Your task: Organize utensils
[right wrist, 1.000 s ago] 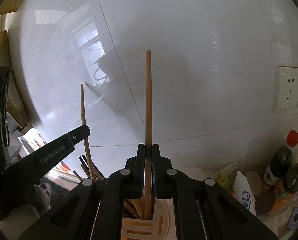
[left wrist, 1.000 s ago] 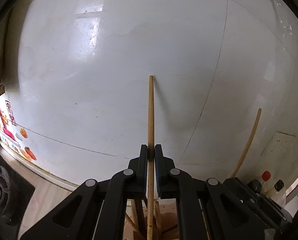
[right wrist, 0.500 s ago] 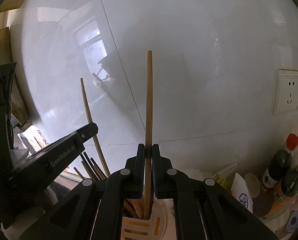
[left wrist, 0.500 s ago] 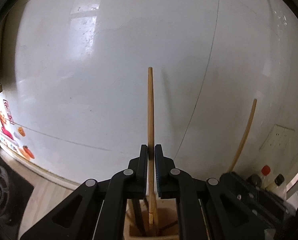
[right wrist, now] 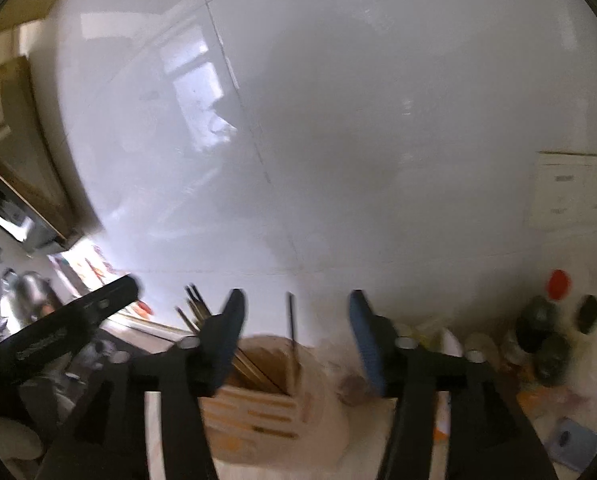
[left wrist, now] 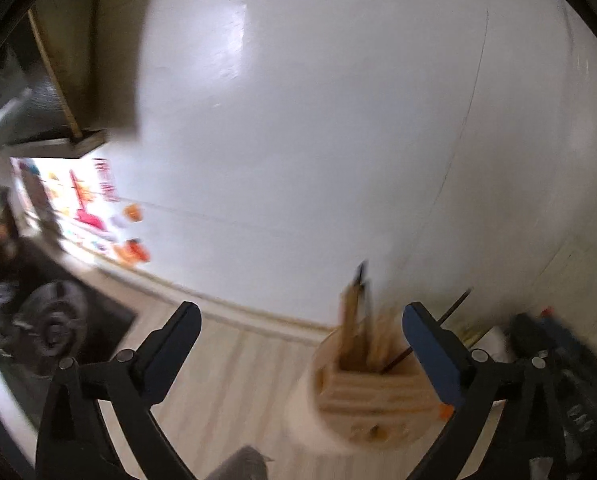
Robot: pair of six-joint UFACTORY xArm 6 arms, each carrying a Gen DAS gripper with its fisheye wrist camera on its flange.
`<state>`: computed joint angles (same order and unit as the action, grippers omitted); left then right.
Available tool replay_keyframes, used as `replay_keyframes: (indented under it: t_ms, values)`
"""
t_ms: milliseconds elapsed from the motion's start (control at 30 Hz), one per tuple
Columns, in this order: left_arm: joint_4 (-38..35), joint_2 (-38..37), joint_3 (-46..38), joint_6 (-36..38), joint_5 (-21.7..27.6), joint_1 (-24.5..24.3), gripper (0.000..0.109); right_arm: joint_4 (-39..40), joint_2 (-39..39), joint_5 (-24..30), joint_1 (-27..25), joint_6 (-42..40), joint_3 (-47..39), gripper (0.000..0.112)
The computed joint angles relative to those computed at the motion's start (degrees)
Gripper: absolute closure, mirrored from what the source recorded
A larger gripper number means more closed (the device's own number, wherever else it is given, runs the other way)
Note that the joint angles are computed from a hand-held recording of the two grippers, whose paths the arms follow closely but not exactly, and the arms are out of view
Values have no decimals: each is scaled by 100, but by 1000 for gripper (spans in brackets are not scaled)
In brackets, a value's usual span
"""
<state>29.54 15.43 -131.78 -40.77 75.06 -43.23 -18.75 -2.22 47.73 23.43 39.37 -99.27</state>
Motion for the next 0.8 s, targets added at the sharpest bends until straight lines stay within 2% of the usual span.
replay_keyframes:
  t_ms: [67,167,300,400,533,700,800]
  values:
    - [351,-165,241,-56,347,-188,6,-403,1,654,212,152,-158,31]
    - [545,-583,872,-334,455,-354,6,-681,-66,1364,475,242,-191,15]
    - [712,-875,1201,-554,697,-595,6,-907,-202,1864,753,362,-95,11]
    - [827,-1076,1387,-683,763,-762,6,-1009,-500,2019,857,417,170,11]
    - [951,-1389,1575,-738,900,-1006,6,-1170,-664,2328,1000,439,90,11]
    - [1117,-1843,1786,-693,1031,-1363,6,-1652,-886,2926,1555,714,-154,10]
    - [1281,-2184,1933,-706,1140,-1654,6,-2077,-980,3460,2082,1022,-376,10]
